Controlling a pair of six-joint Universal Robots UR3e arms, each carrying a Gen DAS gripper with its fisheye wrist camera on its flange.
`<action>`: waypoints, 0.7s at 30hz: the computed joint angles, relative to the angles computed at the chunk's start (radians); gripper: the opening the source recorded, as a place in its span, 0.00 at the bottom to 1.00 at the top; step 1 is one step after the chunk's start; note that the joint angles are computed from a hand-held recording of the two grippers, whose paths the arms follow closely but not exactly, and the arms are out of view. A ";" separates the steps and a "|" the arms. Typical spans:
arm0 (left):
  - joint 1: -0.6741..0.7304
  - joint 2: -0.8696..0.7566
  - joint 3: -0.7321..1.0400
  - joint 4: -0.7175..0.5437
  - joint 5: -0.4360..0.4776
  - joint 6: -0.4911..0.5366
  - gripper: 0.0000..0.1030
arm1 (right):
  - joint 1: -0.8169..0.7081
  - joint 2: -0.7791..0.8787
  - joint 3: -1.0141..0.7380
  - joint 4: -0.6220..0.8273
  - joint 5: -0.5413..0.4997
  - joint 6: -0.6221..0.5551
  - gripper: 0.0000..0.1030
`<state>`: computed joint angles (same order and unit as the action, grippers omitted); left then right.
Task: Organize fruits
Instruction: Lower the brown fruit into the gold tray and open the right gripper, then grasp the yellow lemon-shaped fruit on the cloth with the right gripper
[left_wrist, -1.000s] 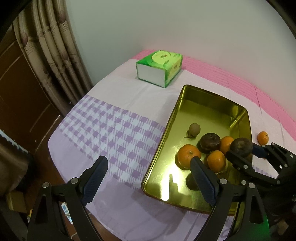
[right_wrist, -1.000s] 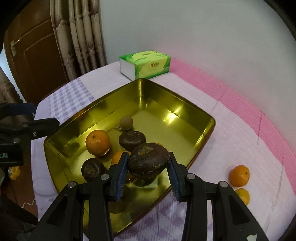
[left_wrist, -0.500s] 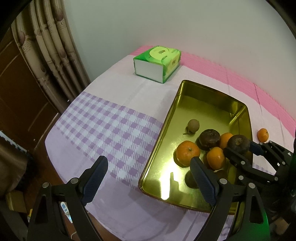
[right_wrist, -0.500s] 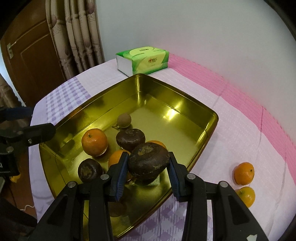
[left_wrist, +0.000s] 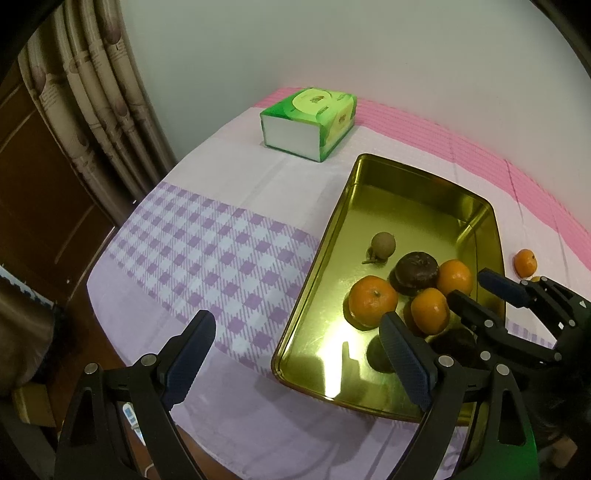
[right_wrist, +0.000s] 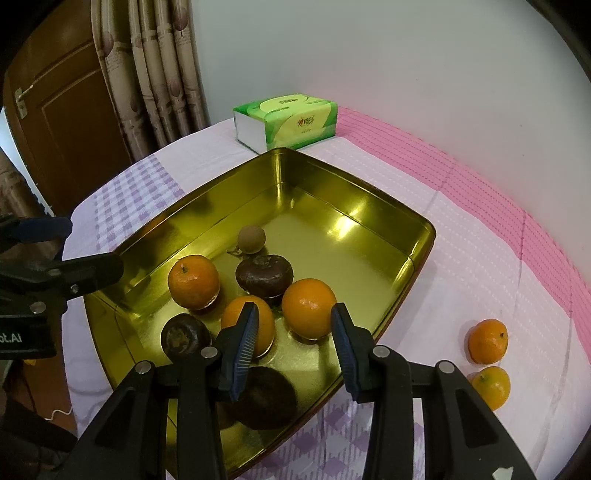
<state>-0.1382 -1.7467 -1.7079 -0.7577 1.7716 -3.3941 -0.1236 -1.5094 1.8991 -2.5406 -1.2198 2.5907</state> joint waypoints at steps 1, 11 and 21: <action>-0.001 -0.003 0.001 0.001 0.001 0.001 0.88 | -0.003 -0.003 0.000 0.002 0.005 0.000 0.37; -0.007 -0.010 0.009 -0.002 0.005 0.008 0.88 | -0.088 -0.082 0.028 0.017 0.075 0.001 0.38; -0.013 -0.016 0.020 -0.008 0.004 0.013 0.88 | -0.327 -0.156 0.071 0.059 0.102 -0.083 0.40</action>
<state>-0.1516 -1.7625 -1.6881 -0.7656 1.7759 -3.3813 -0.4501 -1.6658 1.9700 -2.4819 -1.1181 2.5079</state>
